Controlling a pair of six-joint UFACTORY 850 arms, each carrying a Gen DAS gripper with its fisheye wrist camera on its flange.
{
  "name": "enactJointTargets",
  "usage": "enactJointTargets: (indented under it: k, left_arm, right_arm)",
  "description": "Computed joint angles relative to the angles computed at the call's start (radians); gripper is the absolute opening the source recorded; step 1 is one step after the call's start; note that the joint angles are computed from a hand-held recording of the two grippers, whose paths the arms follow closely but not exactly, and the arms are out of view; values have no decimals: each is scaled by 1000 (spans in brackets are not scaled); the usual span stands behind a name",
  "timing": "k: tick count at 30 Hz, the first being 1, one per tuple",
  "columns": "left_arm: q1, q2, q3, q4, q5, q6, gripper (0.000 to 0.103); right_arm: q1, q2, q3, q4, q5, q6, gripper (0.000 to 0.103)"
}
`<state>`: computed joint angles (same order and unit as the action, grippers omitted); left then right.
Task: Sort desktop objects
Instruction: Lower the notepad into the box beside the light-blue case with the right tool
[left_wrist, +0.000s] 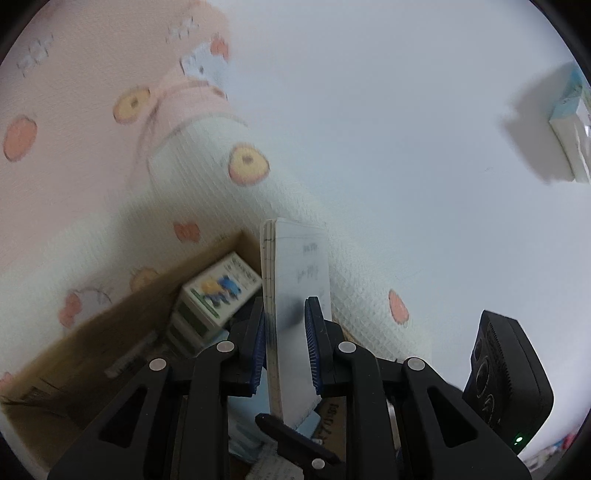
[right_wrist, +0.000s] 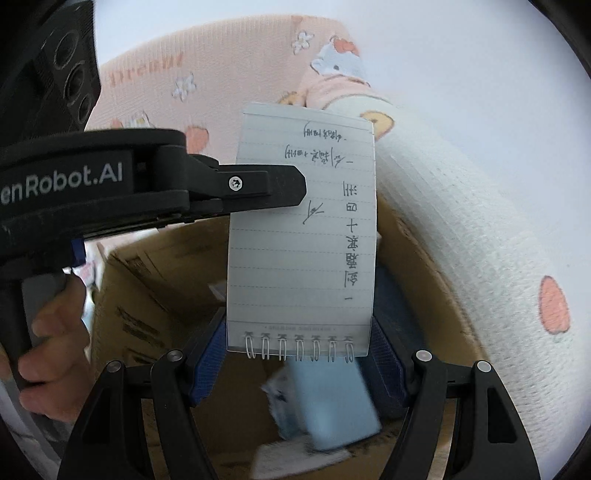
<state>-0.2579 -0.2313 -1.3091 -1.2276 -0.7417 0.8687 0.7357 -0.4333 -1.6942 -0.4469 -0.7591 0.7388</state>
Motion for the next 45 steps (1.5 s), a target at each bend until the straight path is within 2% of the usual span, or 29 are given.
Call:
enactJointTargets:
  k: [4,11,15,23,29,32,35,39,45]
  left_arm:
    - [-16,-34,-7,55,-38,-75,24]
    - [-18,-80,-23,69,-95,-137,24]
    - [-21,-84,-21,92,-98,-166,25]
    - [-31,-132,-43,105,-146,-211,25]
    - [-43,-193,-98,126,-196,-263,25]
    - [-47,-197,-99,132,-188,-273,27]
    - [-48,-201,-97,141,-189,-293,28]
    - [-48,-200,-92,135,-200,-291,28]
    - [-56,-188,-81,143,-185,-285,28]
  right_arm:
    - [-11,-20,-11,57,-87,-71,71]
    - [-21,-37,-16,78,-157,-147,71]
    - [-38,-36,-15,128,-161,-226,71]
    - [-55,-69,-47,150,-247,-313,71]
    - [-71,-65,-30,167,-273,-355,71]
    - [-77,-60,-20,173,-268,-363,71]
    - [-75,-53,-10,150,-268,-360,71]
    - [-45,-53,-6,-3,-311,-310,70]
    - [-26,-39,21,-58,-318,-301,69]
